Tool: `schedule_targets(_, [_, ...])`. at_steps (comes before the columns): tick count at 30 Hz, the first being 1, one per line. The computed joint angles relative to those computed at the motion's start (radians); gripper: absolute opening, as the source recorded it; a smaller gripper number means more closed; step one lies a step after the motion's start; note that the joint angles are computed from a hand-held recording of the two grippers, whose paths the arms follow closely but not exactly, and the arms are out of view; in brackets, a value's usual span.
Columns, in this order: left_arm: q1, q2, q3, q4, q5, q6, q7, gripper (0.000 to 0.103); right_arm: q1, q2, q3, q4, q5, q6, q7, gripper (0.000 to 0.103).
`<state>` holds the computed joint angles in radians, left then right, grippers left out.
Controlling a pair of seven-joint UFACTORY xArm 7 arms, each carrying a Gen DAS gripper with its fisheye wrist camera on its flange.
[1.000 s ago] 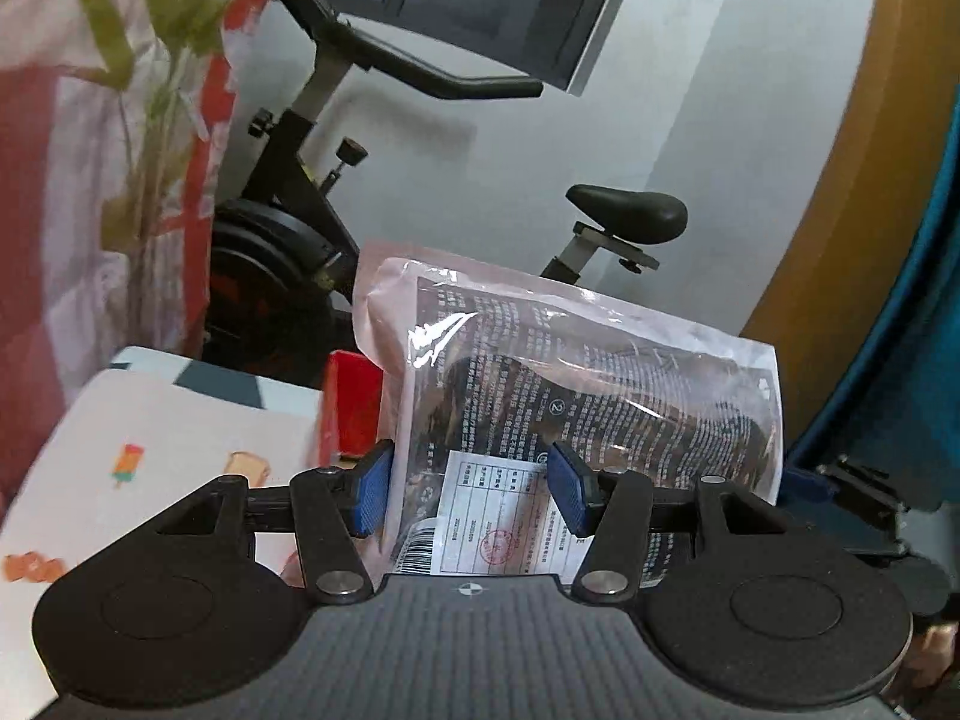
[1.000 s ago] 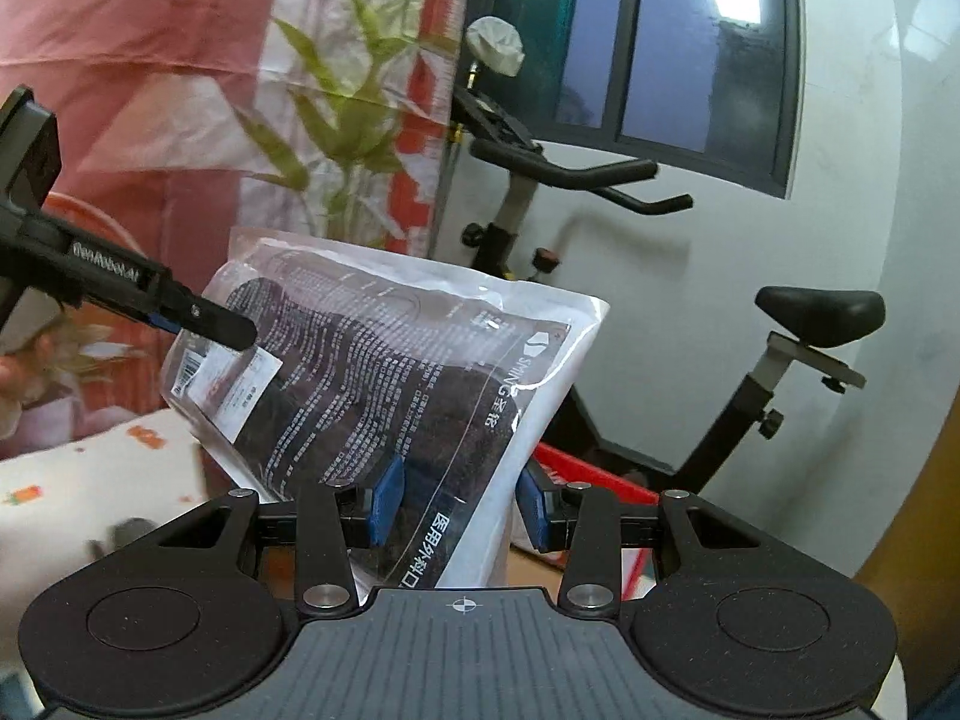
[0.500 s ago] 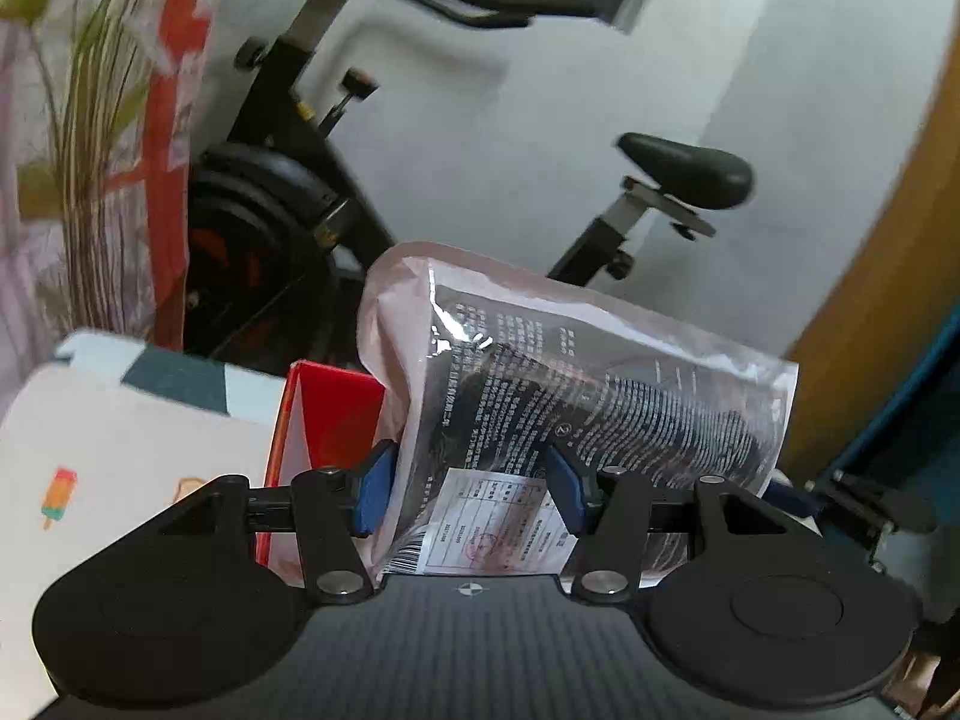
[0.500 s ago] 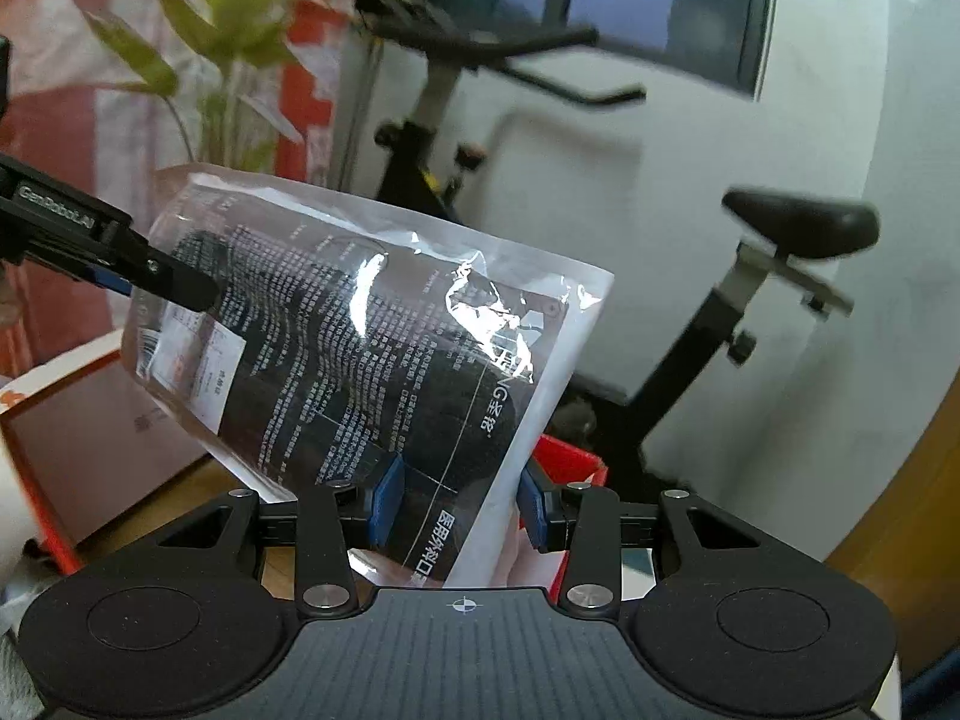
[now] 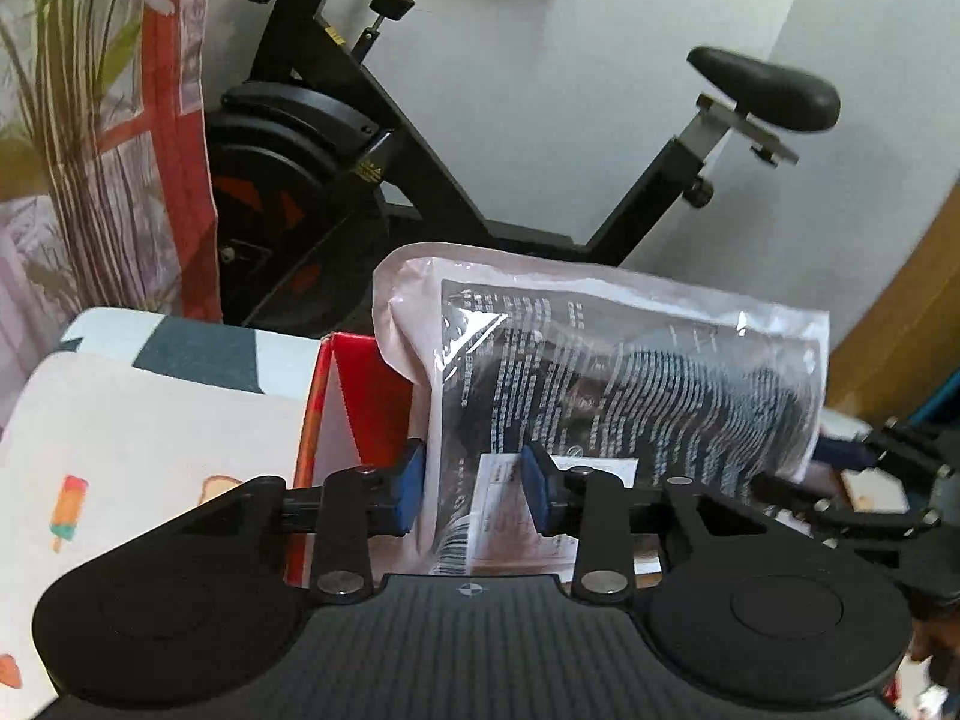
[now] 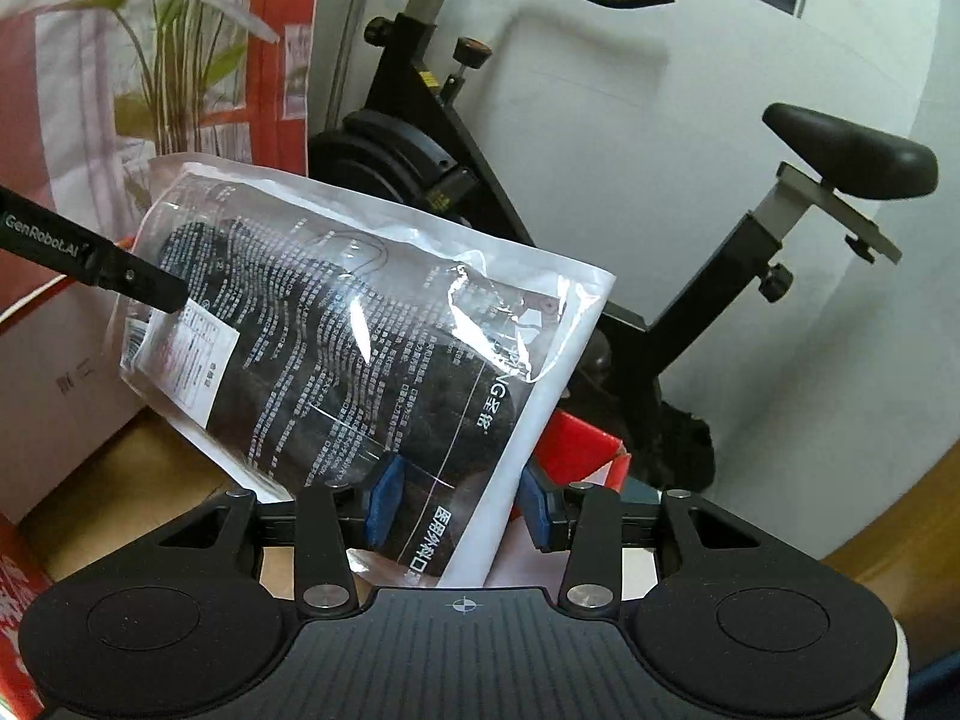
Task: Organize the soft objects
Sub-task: 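Lift the plastic bag with both grippers and carry it into the red box, then open both grippers to release the plastic bag inside the red box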
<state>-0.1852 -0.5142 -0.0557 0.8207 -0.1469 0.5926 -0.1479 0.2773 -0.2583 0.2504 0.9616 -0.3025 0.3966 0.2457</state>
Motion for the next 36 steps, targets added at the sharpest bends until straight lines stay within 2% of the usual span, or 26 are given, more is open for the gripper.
schedule_targets(5, [0.027, -0.001, -0.054, 0.012, 0.098, 0.046, -0.021, 0.037, -0.005, 0.007, 0.01, 0.019, -0.022, 0.031, 0.016, 0.042])
schedule_targets(7, [0.023, 0.001, -0.044, 0.019, 0.092, 0.053, -0.027, 0.037, -0.008, -0.001, 0.014, 0.019, -0.039, 0.033, 0.026, 0.047])
schedule_targets(13, [0.024, -0.001, -0.024, 0.032, 0.08, 0.082, -0.027, 0.037, -0.003, -0.021, -0.011, 0.035, 0.003, 0.011, 0.01, 0.048])
schedule_targets(16, [0.03, 0.0, -0.026, 0.035, 0.085, 0.087, -0.033, 0.033, 0.011, -0.008, -0.024, 0.06, 0.049, 0.004, -0.023, 0.042])
schedule_targets(18, [0.042, -0.002, -0.037, 0.035, 0.101, 0.088, -0.05, 0.024, 0.008, 0.008, -0.016, 0.079, 0.05, 0.016, -0.024, 0.035])
schedule_targets(19, [0.045, -0.004, -0.039, 0.033, 0.105, 0.088, -0.059, 0.023, -0.002, 0.016, -0.003, 0.087, 0.029, 0.029, -0.003, 0.023])
schedule_targets(20, [0.046, -0.005, -0.038, 0.031, 0.105, 0.086, -0.063, 0.02, -0.01, 0.028, 0.008, 0.102, 0.023, 0.057, 0.012, 0.0])
schedule_targets(23, [0.037, -0.004, -0.028, 0.031, 0.096, 0.085, -0.056, 0.019, 0.048, 0.054, -0.046, 0.112, 0.162, 0.097, -0.039, 0.0])
schedule_targets(30, [0.026, 0.005, -0.021, 0.037, 0.077, 0.099, -0.05, 0.019, 0.043, 0.096, -0.028, 0.131, 0.146, 0.166, 0.065, 0.0])
schedule_targets(33, [0.025, 0.002, -0.018, 0.034, 0.074, 0.098, -0.041, 0.019, 0.054, 0.08, -0.042, 0.116, 0.179, 0.155, 0.056, 0.0])
schedule_targets(36, [0.024, -0.005, -0.017, 0.03, 0.067, 0.094, -0.042, 0.019, 0.047, 0.079, -0.039, 0.127, 0.166, 0.193, 0.084, 0.0])
